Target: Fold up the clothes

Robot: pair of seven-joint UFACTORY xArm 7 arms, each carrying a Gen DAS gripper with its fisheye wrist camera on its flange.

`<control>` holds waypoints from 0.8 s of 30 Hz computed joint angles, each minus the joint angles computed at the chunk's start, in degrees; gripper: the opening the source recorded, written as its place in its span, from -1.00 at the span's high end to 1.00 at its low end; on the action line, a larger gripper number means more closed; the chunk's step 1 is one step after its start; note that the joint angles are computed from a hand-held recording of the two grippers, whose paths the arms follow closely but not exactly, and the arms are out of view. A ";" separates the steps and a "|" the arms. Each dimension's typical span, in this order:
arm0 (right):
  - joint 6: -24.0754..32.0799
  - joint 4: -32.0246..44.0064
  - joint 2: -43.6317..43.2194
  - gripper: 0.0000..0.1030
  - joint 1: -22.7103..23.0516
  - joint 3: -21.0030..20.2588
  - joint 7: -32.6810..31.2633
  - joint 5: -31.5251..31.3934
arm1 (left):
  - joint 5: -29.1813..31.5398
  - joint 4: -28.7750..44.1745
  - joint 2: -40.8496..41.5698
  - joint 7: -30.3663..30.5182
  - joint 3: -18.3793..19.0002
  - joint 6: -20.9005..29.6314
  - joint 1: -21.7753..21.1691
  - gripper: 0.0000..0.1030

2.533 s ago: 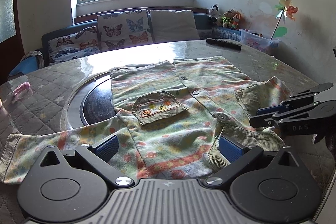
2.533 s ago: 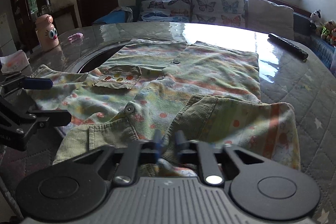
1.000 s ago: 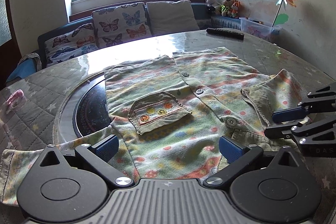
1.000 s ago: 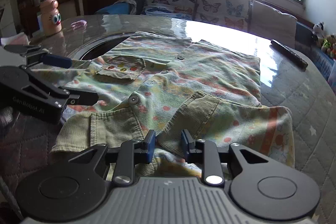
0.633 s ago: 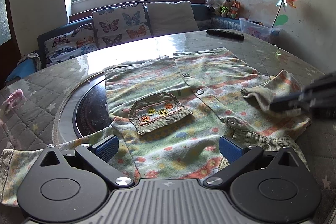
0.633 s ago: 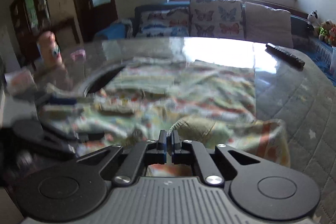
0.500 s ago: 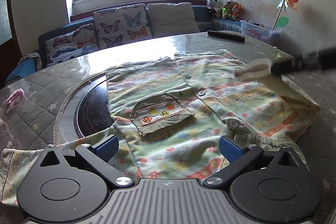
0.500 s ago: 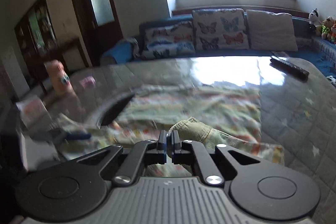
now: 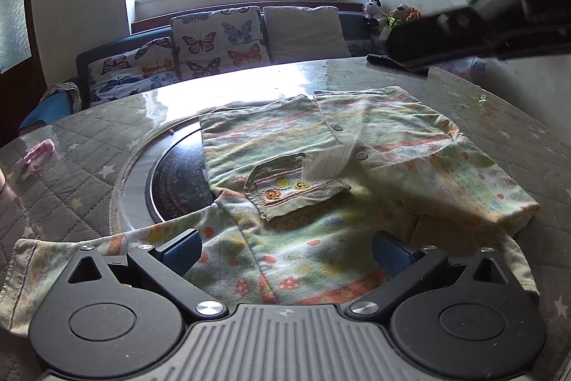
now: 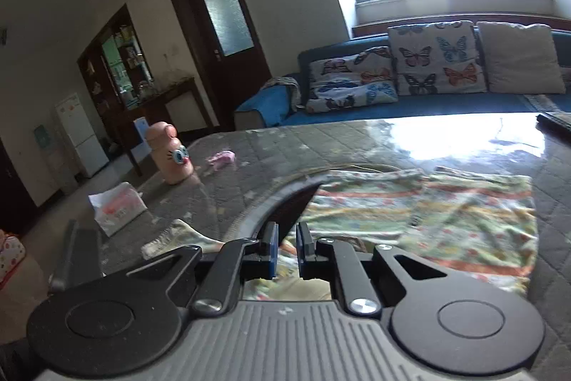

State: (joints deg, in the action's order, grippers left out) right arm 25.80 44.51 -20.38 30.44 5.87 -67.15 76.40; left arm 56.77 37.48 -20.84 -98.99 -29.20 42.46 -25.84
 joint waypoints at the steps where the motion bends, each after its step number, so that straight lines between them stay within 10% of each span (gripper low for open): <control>1: -0.32 -1.09 -0.79 0.80 -0.42 -0.18 -0.06 -0.53 | -0.21 -0.16 -0.26 0.04 0.04 0.12 -0.11 -1.00; 12: -11.84 -14.88 -2.39 0.78 -6.66 -0.33 13.63 -23.12 | -0.19 1.09 -1.69 1.17 -1.26 1.68 -0.34 -1.00; 24: -17.69 -4.11 7.84 0.40 7.00 -12.58 -2.98 -5.74 | 1.59 9.34 10.78 2.03 1.79 8.71 -2.27 -1.00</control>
State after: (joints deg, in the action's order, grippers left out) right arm 8.11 40.40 -12.53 37.44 -6.71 -70.14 70.66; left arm 58.37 46.83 -10.06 -96.96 -27.41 51.17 -28.10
